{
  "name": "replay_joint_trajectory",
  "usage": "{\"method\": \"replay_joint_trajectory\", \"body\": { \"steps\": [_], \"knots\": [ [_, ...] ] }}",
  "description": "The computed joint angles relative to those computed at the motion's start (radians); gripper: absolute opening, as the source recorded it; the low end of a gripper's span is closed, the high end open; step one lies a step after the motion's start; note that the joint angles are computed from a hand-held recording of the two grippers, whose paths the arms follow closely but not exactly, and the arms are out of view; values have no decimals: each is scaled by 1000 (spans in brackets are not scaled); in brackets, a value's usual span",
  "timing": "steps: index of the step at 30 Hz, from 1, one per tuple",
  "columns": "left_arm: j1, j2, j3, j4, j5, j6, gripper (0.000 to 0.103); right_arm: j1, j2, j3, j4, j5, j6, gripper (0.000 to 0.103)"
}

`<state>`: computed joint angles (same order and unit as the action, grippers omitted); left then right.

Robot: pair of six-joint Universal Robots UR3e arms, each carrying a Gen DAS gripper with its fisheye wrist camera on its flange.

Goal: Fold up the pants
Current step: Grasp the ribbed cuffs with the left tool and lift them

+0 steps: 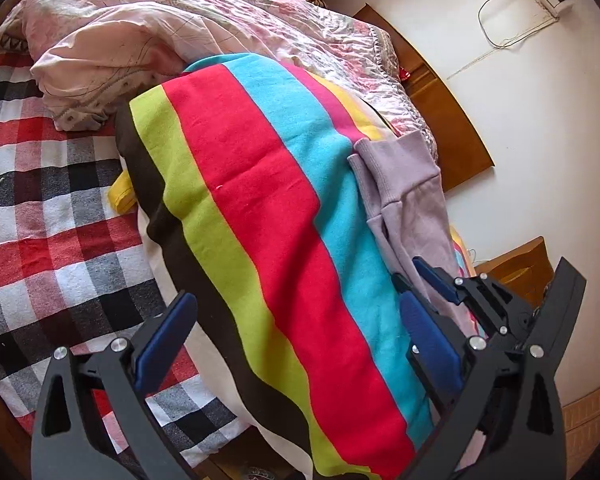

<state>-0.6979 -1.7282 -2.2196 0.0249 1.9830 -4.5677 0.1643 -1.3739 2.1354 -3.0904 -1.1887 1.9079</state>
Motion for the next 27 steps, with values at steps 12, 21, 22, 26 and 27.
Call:
{"method": "replay_joint_trajectory", "body": {
  "steps": [12,21,22,26,27],
  "knots": [
    [461,-425,153,681,-770,99,98,-103,-68,69,-71,160,148,7],
    [536,-668,372,793,-931,11,44,-215,-196,-117,600,274,15,47],
    [535,-671,367,807,-928,16,42,-274,-219,-147,729,327,-11,59],
    [536,-687,341,834,-922,48,20,-467,-140,-378,1140,366,-36,60],
    [533,-695,339,852,-918,51,19,-500,-112,-401,1125,349,-6,60]
  ]
}}
